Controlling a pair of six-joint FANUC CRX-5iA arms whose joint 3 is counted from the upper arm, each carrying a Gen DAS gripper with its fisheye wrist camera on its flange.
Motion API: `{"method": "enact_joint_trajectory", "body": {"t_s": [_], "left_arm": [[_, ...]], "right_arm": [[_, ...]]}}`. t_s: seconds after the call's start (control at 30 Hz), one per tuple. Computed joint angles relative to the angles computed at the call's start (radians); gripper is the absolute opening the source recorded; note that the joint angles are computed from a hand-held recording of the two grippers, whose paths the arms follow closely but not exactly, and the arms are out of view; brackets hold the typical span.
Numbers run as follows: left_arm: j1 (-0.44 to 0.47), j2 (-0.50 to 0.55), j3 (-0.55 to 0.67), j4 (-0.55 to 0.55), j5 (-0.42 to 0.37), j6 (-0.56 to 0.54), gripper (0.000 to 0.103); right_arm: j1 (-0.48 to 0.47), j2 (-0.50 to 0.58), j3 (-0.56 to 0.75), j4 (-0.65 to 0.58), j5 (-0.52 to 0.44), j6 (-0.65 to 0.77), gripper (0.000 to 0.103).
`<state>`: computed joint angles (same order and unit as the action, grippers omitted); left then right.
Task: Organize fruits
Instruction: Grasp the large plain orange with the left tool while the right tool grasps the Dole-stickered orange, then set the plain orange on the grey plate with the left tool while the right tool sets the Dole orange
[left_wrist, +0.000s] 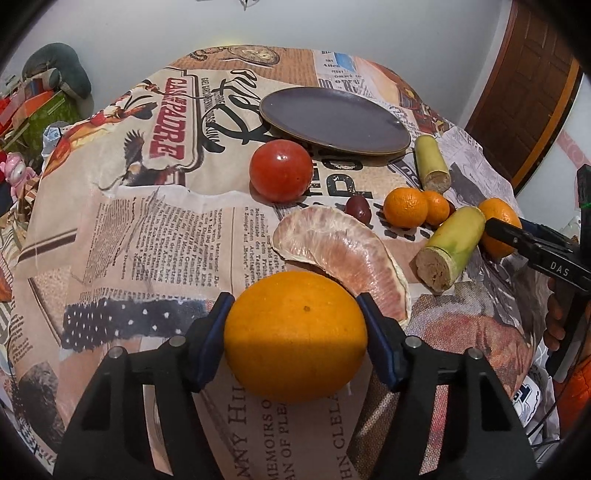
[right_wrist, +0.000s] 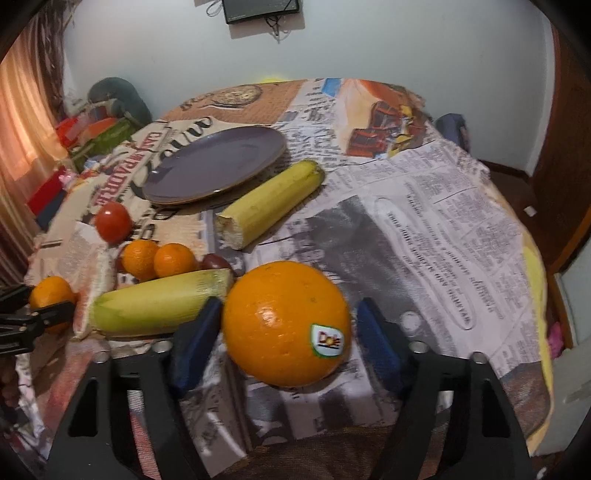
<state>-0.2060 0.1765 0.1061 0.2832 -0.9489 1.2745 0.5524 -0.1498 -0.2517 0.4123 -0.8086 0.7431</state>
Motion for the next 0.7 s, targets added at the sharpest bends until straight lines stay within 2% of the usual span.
{"method": "enact_joint_trajectory", "body": {"t_s": [0.33, 0.7], "left_arm": [[0.004, -0.012, 0.022, -0.022, 0.036, 0.036, 0.066], [0.001, -0.019, 0.071, -0.015, 0.111, 0.034, 0.066]], "right_arm": [[0.003, -0.004, 0.006, 0.007, -0.003, -0.025, 0.066], [0.035, -0.030, -0.013, 0.165, 0.030, -0.101, 0.066]]}}
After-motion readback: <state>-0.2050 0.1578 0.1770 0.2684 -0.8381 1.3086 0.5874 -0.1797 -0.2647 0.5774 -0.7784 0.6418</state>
